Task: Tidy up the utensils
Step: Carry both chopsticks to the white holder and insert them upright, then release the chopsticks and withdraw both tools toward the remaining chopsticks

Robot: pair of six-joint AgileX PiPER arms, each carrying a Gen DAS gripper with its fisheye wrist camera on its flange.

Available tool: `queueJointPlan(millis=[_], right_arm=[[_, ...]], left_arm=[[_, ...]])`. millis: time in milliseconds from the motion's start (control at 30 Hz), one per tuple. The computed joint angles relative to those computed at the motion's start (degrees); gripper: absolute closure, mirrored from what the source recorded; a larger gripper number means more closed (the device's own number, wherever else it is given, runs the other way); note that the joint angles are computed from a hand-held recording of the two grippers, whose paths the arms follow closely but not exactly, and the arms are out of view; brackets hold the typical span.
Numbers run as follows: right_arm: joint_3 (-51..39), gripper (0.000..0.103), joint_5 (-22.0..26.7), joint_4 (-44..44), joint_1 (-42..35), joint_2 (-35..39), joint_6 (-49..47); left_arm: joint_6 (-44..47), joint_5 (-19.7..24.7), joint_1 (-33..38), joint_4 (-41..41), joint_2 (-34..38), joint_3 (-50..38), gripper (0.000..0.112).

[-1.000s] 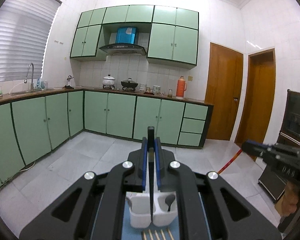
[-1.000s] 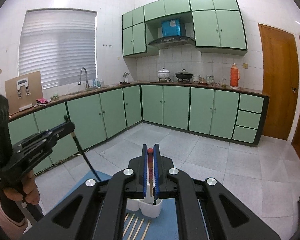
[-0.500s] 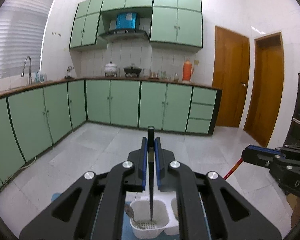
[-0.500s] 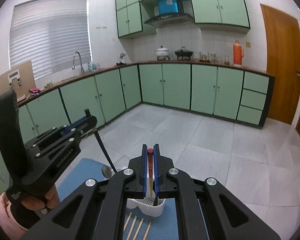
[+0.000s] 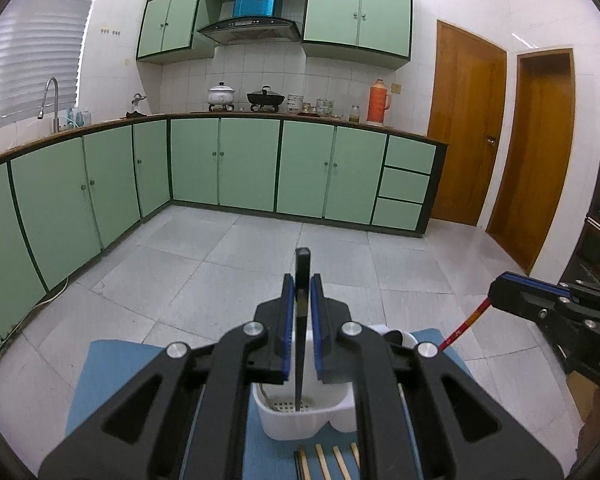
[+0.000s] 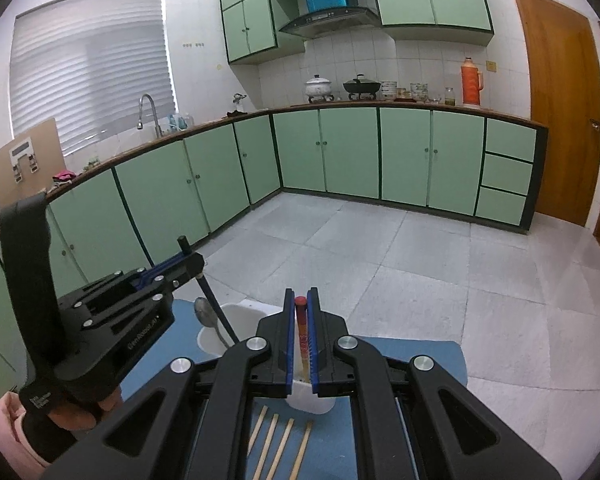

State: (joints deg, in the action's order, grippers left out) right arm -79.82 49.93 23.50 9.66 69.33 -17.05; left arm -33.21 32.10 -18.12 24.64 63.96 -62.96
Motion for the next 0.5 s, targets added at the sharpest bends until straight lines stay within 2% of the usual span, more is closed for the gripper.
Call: queueJointPlan(millis=[33,100,167,233,333,500], right_arm=[[0.5,0.096,0.0,-0.1,0.0,-0.5,0.0],[0.8,0.093,0.1,0.8,-1.0,-0.9,-0.9],[1.7,0.079,0.4,2.1,-2.0,-2.0,-1.6],[2.6,0.07,0.6,4.4,-3.7,-3.0,-2.9],[3.9,0.064,1.7,7.2,-6.7,-4.6,-5.1],[8.4,0.047,3.0,11.4,-11.8,-9.7,-9.0]], left_arm=[[0.0,0.1,0.0,-0.1,-0.8,0.4,0.098],[-0.6,0.4,-0.3,0.4,-2.6,1.3,0.084],[-3.5,1.3,-1.9,3.2,-3.7,1.8,0.075],[-5.0,2.2,-3.2,4.8,-5.5,2.6,0.072],[-7.8,4.1,-5.2,7.1,-8.5,3.9,0.059],[-16.1,10.0,-11.7,14.5,-13.7,5.7,0.039]])
